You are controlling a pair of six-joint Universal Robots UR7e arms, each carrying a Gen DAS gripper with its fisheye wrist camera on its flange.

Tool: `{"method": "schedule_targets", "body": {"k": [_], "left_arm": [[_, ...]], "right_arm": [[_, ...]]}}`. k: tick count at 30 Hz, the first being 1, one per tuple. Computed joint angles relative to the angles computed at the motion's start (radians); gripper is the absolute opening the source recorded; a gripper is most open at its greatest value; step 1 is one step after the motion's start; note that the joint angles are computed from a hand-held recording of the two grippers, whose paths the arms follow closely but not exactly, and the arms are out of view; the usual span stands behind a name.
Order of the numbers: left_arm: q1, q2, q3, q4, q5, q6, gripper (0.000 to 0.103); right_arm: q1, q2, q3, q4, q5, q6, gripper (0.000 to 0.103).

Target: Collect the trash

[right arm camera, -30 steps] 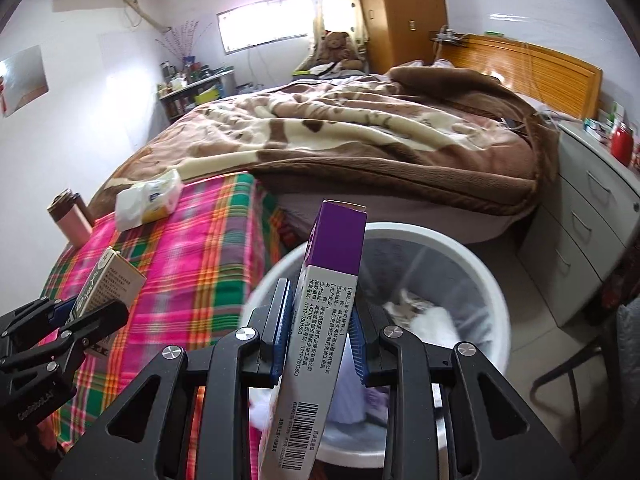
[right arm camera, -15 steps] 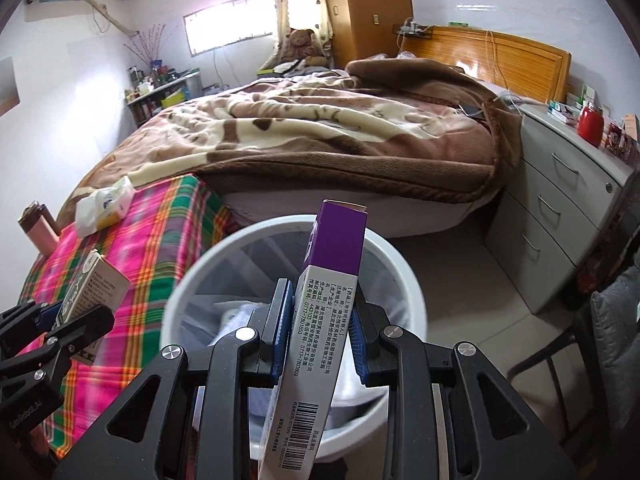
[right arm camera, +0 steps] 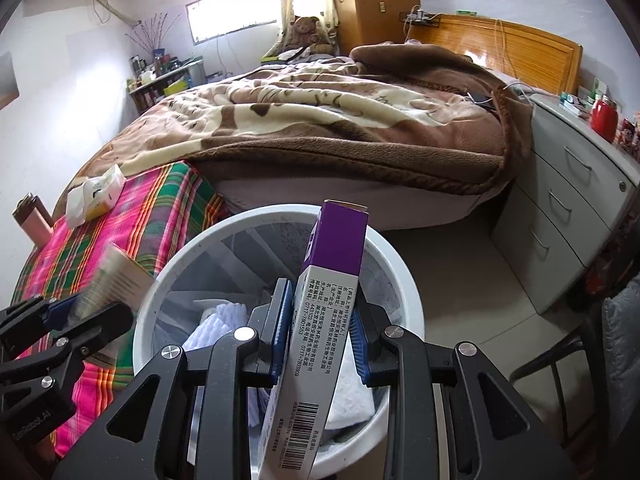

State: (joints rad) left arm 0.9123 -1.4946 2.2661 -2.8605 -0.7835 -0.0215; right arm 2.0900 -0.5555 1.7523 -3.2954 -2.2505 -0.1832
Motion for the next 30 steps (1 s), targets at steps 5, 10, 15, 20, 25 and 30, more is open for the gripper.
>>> {"method": "schedule_targets", "body": {"k": [5, 10, 15, 20, 25, 30], "left_arm": [[0.007, -0.003, 0.003, -0.007, -0.017, -0.004, 0.061], [-0.007, -0.019, 0.016, -0.004, 0.002, -0.019, 0.07], [-0.029, -0.044, 0.036, 0.003, 0.023, -0.023, 0.075], [-0.052, -0.081, 0.061, 0.028, 0.056, -0.056, 0.075], [-0.081, -0.135, 0.102, 0.039, 0.081, -0.084, 0.075], [-0.121, -0.195, 0.153, 0.049, 0.14, -0.116, 0.076]], "right_arm": [[-0.002, -0.001, 0.005, -0.018, 0.005, -0.01, 0.055], [0.003, -0.008, 0.02, -0.054, 0.004, 0.004, 0.056], [0.013, -0.019, 0.04, -0.074, 0.013, 0.013, 0.056], [0.029, -0.022, 0.062, -0.106, 0.017, 0.017, 0.056], [0.046, -0.024, 0.089, -0.139, 0.014, 0.027, 0.056], [0.074, -0.018, 0.123, -0.217, 0.012, 0.018, 0.056]]}}
